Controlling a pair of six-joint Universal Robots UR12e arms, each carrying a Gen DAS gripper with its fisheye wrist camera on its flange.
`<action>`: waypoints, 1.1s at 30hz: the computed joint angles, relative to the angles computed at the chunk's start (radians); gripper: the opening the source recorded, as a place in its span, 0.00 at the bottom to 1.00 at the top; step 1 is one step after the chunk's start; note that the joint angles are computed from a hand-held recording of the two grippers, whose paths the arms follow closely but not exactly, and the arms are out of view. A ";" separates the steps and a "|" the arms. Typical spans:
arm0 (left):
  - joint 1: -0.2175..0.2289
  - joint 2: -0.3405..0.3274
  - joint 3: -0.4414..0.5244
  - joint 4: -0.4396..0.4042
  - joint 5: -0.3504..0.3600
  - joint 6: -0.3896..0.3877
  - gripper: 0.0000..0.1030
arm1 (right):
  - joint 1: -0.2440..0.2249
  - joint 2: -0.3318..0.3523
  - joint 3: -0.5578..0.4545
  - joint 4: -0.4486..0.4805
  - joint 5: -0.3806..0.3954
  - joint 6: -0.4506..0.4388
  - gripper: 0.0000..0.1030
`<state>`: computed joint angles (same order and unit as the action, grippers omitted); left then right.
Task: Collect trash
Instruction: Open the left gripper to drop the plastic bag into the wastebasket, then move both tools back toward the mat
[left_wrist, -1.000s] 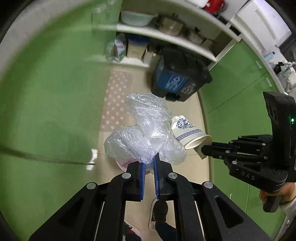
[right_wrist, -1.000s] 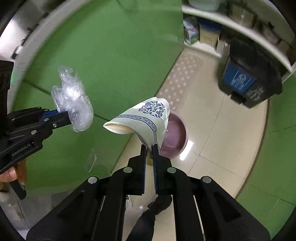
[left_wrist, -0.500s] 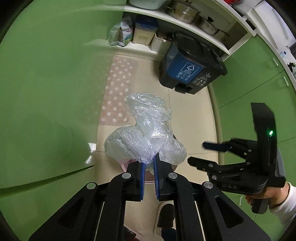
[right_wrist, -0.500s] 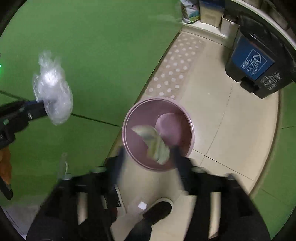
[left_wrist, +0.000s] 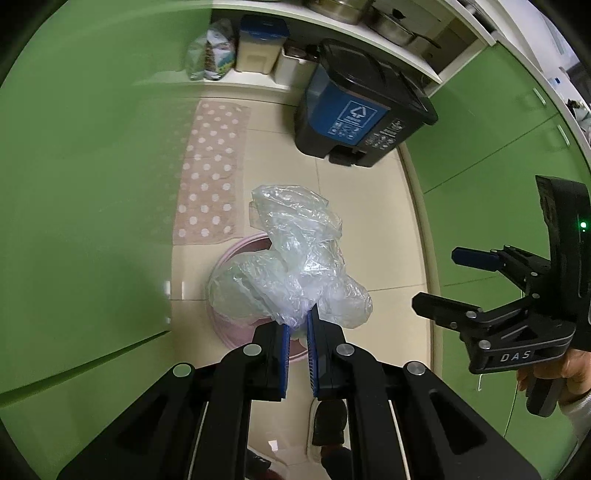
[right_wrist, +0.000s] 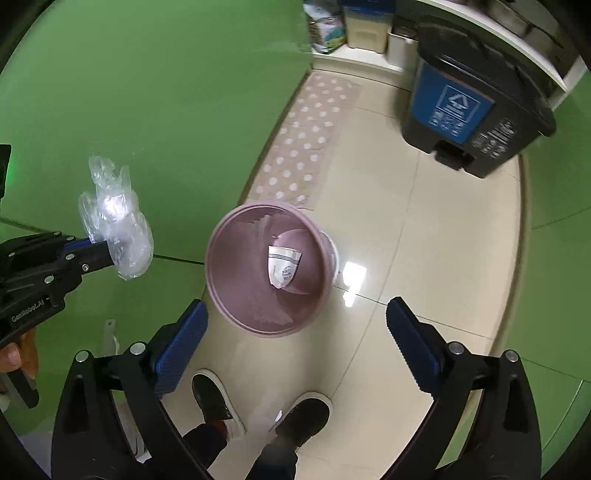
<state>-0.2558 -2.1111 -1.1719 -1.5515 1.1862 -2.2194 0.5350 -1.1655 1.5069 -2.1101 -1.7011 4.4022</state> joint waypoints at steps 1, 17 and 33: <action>-0.003 0.000 0.000 -0.002 0.002 0.003 0.10 | 0.001 -0.008 0.008 0.004 -0.003 0.009 0.93; -0.021 -0.009 -0.040 0.088 0.045 -0.043 0.95 | 0.012 -0.056 0.082 -0.015 -0.018 0.079 0.93; -0.002 0.054 -0.013 0.030 0.031 -0.044 0.95 | 0.031 -0.078 -0.004 0.103 -0.037 0.087 0.93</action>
<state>-0.2581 -2.0575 -1.1853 -1.5211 1.2171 -2.2636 0.5660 -1.2438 1.5025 -2.0074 -1.7383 4.4891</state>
